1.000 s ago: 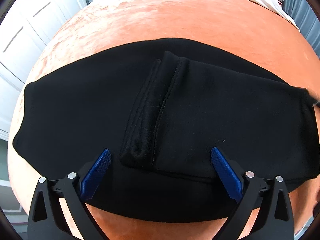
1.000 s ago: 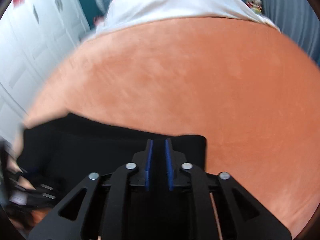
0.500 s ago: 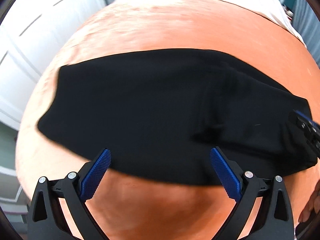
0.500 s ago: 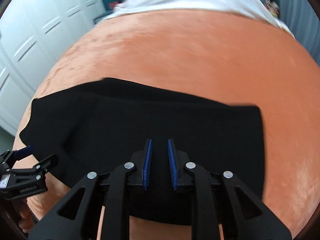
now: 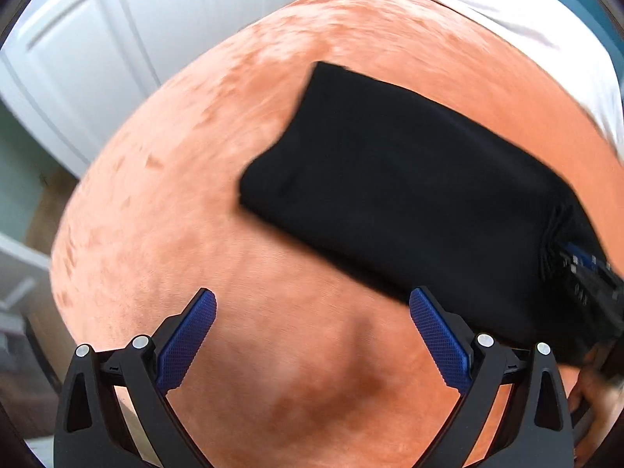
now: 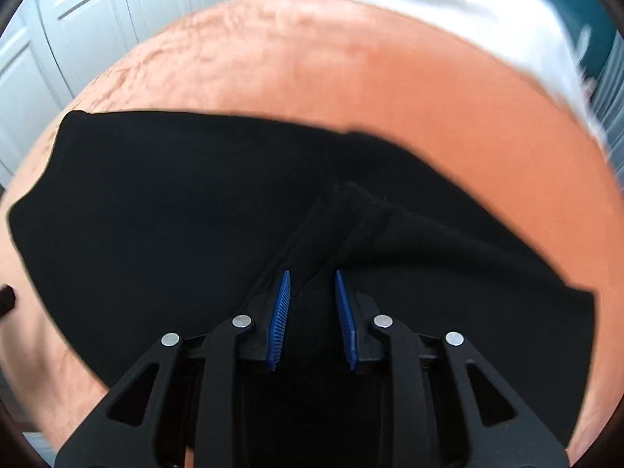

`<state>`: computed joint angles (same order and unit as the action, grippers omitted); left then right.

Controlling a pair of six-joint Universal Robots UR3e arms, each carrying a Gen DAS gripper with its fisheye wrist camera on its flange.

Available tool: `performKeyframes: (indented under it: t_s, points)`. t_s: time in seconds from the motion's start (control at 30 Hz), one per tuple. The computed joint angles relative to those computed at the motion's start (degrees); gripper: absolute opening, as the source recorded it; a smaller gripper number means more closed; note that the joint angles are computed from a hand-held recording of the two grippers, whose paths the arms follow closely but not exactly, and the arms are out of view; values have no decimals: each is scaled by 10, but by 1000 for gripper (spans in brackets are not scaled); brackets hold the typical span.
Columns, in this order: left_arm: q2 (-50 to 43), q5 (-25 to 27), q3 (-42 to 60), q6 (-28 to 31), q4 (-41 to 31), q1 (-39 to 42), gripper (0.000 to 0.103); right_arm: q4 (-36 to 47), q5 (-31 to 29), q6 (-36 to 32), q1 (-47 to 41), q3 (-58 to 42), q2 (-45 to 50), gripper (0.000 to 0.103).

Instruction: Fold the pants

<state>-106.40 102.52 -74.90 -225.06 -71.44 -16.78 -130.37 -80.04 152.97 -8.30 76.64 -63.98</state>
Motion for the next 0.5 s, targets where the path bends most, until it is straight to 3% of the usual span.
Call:
performKeyframes:
  t_s: [0.07,0.13,0.2,0.27,0.33,0.4,0.5]
  points:
    - [40,-13,-61,0,39,26,98,25,14,7,-1,-10,-15,24]
    - [48,-29,-85,-1,69,46,98,76,79,23,-26,-23,-29,23]
    - [60,-64,-111,-13,101,70,98,51,89,41,-42,24,-69,23]
    - [73,-110,-157,-26,164,97,98,32,108,41,-64,83,-117,28]
    - [63,-168,-182,-43,213,128,98,46,133,26,-101,134,-178,42]
    - [28,-180,-137,-85,205,112,98,62,145,2,-137,171,-228,43]
    - [-24,-172,-89,-87,211,111,96,103,158,-33,-186,206,-288,44]
